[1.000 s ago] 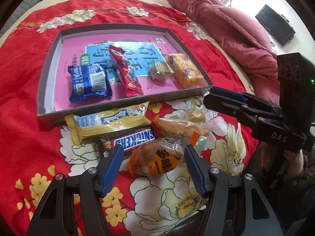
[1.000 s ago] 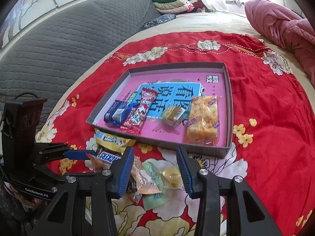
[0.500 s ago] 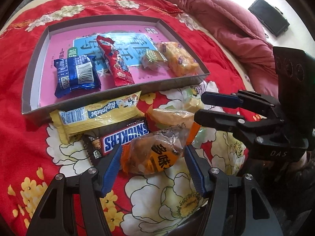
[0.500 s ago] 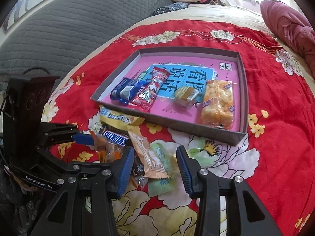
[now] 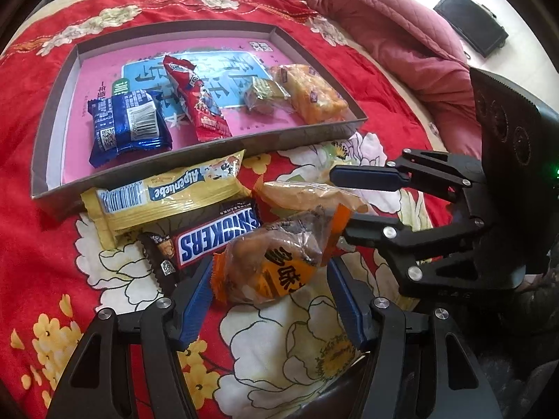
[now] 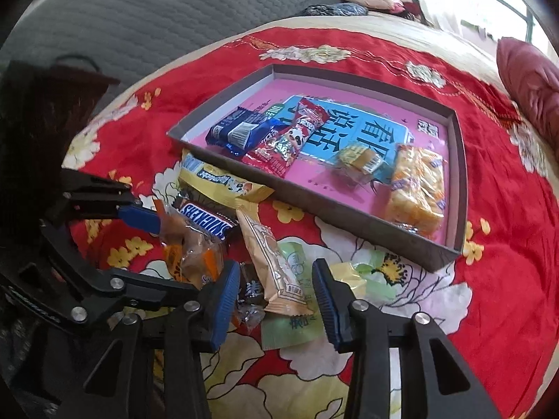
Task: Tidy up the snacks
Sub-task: 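Grasp the orange-labelled bread bag with the left gripper while the right grasps the beige wafer bag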
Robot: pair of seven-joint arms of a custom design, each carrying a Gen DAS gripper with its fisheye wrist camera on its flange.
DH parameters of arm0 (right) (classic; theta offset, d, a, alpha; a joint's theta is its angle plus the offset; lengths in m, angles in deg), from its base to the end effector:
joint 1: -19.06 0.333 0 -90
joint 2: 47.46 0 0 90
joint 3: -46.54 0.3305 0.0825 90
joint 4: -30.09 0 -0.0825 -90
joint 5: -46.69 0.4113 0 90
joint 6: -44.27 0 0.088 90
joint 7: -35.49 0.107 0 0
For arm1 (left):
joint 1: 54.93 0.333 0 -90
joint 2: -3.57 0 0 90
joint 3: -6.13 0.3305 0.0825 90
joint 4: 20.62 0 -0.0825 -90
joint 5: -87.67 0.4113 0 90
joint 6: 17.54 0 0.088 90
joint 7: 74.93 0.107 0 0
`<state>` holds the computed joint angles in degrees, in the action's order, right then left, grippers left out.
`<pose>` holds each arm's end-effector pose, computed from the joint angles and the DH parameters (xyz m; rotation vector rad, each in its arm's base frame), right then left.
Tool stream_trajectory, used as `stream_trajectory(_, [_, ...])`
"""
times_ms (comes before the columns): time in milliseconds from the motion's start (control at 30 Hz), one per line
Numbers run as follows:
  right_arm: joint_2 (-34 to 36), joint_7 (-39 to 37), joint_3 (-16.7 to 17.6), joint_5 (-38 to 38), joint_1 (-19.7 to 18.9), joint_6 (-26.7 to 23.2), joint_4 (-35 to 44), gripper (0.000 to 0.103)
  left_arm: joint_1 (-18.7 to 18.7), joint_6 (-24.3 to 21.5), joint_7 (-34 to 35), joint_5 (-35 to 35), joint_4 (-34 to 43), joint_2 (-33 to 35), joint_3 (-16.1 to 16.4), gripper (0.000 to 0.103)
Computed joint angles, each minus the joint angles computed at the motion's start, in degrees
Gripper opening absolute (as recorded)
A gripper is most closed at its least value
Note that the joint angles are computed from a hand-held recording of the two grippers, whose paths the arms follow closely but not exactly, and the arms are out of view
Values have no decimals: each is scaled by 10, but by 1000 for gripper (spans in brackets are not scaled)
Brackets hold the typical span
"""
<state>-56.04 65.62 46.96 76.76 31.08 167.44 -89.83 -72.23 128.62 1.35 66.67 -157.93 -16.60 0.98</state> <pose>0.5379 0.1401 0.5178 -2.5343 0.7216 -0.0253 0.4591 -0.1873 0.5052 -2.2307 2.0223 -0.8635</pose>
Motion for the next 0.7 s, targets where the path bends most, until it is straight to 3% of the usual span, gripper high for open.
stream_trajectory(133, [12,0,-1,8,0,-1,9,30,-5,5,8,-17,-4,-2,6,66])
stream_trajectory(467, [14,-32,12,4,12,37,-7,22,-7,14,17,-37,-10,2,8,66])
stream_trajectory(700, [38,4,4,24,5,-8,24,20,-6,22,23,-55,-8,17,5,66])
